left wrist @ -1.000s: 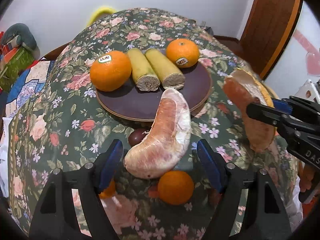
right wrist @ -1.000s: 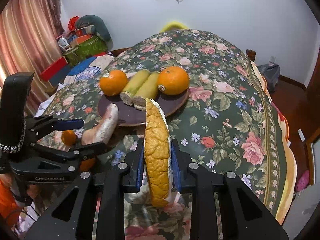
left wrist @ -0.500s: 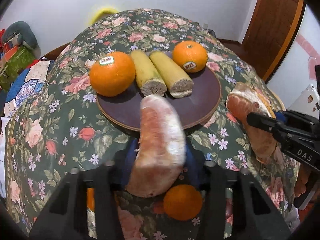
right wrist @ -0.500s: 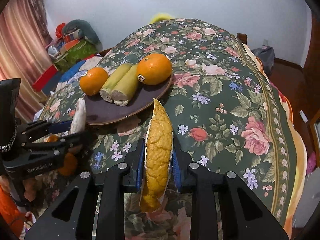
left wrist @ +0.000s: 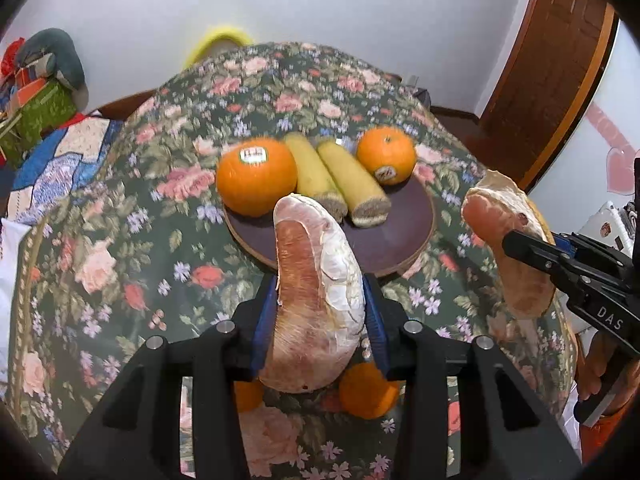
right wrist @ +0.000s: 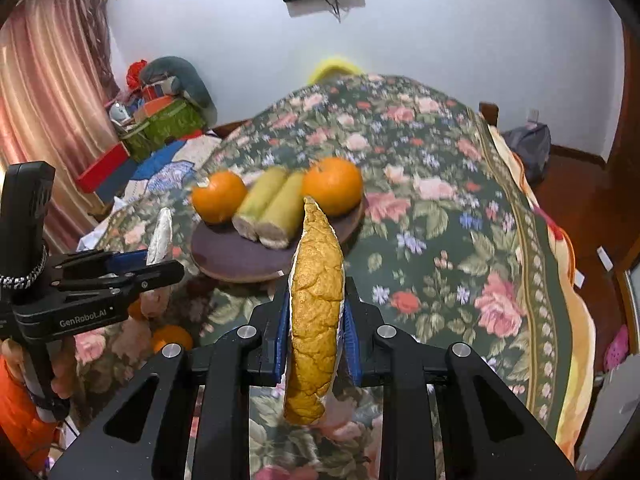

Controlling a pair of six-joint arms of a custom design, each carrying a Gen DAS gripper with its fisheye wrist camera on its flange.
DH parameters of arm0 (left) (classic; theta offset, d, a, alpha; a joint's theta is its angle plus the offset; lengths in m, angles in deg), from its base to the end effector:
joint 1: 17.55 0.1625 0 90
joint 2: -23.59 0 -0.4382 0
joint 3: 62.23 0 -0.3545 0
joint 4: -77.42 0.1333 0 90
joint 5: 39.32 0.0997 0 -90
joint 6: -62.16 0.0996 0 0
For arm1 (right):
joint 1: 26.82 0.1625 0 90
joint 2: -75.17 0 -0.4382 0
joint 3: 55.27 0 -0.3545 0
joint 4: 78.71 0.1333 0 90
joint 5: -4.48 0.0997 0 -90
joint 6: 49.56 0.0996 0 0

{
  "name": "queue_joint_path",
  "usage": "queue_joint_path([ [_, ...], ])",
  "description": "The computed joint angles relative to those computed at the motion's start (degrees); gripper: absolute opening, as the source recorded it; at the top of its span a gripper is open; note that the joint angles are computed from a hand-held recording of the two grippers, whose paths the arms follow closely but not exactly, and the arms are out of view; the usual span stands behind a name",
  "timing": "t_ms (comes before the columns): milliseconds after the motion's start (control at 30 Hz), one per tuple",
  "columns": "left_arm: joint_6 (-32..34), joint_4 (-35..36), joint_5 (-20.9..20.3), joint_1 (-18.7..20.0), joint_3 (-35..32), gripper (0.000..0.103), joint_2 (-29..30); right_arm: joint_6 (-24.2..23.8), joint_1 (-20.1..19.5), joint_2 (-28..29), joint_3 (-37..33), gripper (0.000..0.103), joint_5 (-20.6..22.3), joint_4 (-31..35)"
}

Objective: Organize fruits
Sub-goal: 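Grasp a pomelo segment with the right tool while the left tool grasps the other segment, then carry both pomelo segments onto the plate beside the cylinders and open both tools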

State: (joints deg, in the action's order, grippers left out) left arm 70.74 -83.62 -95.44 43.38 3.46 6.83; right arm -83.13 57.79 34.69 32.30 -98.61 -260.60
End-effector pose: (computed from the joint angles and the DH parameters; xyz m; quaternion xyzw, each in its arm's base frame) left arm -0.2120 -0.7700 -0.0175 0.2501 0.9067 -0.2314 0.2488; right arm 0.0432 -0.7210 0.1887 0.1815 -0.9015 0.3218 0.2256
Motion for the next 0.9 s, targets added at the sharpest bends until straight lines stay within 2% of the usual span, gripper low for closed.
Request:
queue_joint_path([
  [167, 0.78, -1.54, -1.10, -0.48, -0.59, 0.041, -0.50, -0.26, 0.86, 0.70, -1.91, 0.021, 0.68, -0.25],
  [400, 1.11, 0.80, -1.82, -0.16, -6.53, 0.041, 1.55, -0.02, 1.45, 2.62, -6.20, 0.021, 1.33, 1.46],
  [767, 0.46, 6.59, -2.13, 1.53, -18.18, 0.041, 7.18, 0.44, 1.94, 8.10, -17.72, 0.021, 1.98, 10.22],
  [900, 0.69, 8.12, -2.23, 1.92, -20.99, 0.036, 8.44, -0.87, 2.28, 10.20, -20.90, 0.021, 1.09, 12.31],
])
